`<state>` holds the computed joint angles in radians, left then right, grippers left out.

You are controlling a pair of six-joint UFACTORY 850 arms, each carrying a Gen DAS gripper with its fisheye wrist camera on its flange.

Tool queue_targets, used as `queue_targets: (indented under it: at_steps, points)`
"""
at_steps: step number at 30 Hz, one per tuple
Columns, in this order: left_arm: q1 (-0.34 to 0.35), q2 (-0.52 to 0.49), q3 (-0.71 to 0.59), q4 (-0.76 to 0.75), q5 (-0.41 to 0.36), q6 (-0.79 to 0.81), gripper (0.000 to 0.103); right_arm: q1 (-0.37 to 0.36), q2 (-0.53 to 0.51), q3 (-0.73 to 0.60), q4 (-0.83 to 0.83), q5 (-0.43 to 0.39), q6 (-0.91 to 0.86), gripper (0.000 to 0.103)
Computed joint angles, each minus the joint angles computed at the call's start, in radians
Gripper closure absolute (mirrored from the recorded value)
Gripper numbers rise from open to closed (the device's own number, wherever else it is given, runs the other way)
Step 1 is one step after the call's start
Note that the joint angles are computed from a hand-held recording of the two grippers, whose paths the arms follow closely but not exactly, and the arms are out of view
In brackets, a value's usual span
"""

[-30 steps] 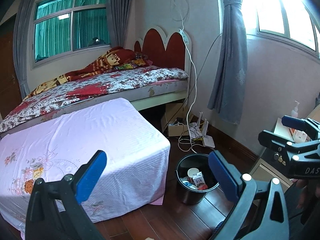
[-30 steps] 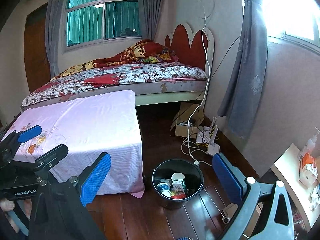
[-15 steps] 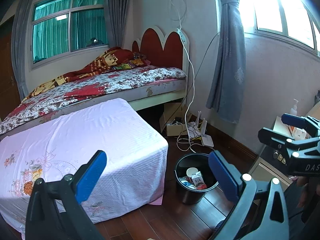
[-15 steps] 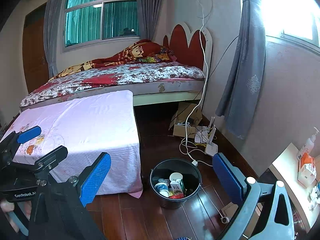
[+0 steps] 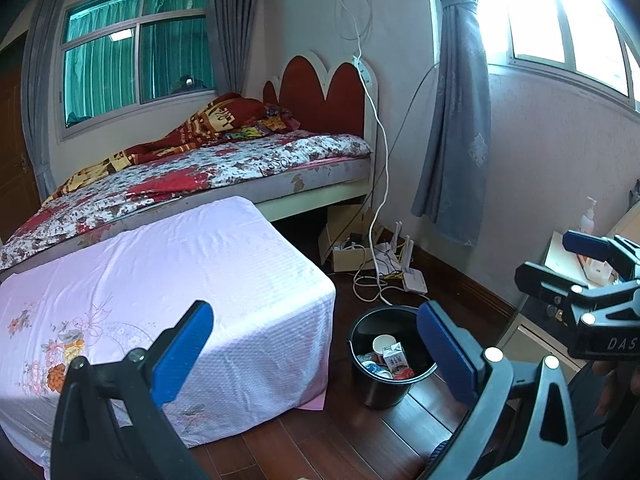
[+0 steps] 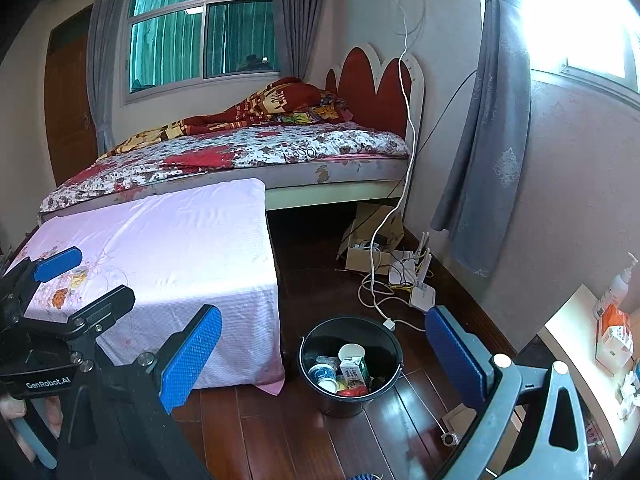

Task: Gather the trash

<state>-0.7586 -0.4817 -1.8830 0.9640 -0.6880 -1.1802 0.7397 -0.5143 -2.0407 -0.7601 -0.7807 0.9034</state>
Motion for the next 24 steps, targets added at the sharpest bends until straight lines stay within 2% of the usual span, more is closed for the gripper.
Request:
queue_targets:
  at_steps: [24]
  points:
    - [0.0,-0.003,-0.009,-0.001,-0.005,0.008,0.001,0.009,0.009,0.025,-0.02,0.001,0.031,0.0]
